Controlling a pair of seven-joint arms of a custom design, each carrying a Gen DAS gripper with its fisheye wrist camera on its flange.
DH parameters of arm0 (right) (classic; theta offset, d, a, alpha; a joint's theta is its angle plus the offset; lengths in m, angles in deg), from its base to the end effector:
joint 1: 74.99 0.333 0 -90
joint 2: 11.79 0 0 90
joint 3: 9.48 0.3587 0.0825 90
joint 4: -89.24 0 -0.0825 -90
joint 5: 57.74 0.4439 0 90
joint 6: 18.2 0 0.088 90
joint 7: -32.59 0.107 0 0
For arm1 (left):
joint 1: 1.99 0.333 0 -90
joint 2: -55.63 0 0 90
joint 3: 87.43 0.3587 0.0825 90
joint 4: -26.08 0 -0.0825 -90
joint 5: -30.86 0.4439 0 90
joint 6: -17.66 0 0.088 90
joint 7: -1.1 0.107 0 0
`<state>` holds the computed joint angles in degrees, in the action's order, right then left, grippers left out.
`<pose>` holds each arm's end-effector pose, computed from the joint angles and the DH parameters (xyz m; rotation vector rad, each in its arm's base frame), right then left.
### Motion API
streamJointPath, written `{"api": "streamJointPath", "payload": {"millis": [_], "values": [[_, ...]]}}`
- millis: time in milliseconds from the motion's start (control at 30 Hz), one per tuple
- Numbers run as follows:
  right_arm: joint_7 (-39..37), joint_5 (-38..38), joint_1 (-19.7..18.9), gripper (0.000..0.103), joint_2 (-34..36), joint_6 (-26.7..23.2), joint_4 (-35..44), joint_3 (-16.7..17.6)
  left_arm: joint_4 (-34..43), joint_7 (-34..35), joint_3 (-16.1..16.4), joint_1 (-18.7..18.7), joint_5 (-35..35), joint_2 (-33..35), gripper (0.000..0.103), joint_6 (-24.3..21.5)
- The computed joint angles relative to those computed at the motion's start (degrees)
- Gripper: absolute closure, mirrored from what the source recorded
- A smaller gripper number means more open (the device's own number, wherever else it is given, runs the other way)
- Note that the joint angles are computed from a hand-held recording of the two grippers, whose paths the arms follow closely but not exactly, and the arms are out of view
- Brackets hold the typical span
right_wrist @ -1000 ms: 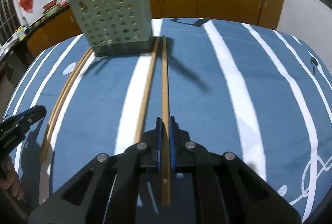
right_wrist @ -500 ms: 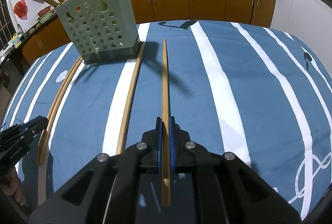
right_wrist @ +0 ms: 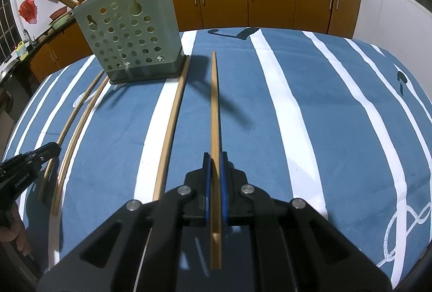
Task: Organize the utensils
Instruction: 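Close the left gripper on a wooden chopstick and lift it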
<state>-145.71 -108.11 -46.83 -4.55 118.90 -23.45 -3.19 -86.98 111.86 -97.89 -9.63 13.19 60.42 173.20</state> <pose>0.5574 0.3718 0.4552 -1.3902 2.1617 -0.7374 0.6481 -0.1970 0.5175 -1.4522 2.2749 -0.8649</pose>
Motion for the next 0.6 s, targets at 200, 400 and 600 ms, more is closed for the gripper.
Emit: {"api": "streamJointPath", "payload": {"millis": [200, 400, 600], "values": [[-0.24, 0.61, -0.13, 0.094, 0.12, 0.14, -0.08, -0.06, -0.10, 0.73, 0.04, 0.25, -1.04, -0.11, 0.095, -0.01], [-0.35, 0.71, -0.23, 0.094, 0.12, 0.44, -0.28, -0.17, -0.20, 1.48, 0.02, 0.32, -1.56, -0.17, 0.095, 0.13], [-0.16, 0.46, -0.15, 0.094, 0.17, 0.28, -0.23, -0.16, -0.18, 1.31, 0.06, 0.26, -1.41, -0.15, 0.095, 0.13]]}}
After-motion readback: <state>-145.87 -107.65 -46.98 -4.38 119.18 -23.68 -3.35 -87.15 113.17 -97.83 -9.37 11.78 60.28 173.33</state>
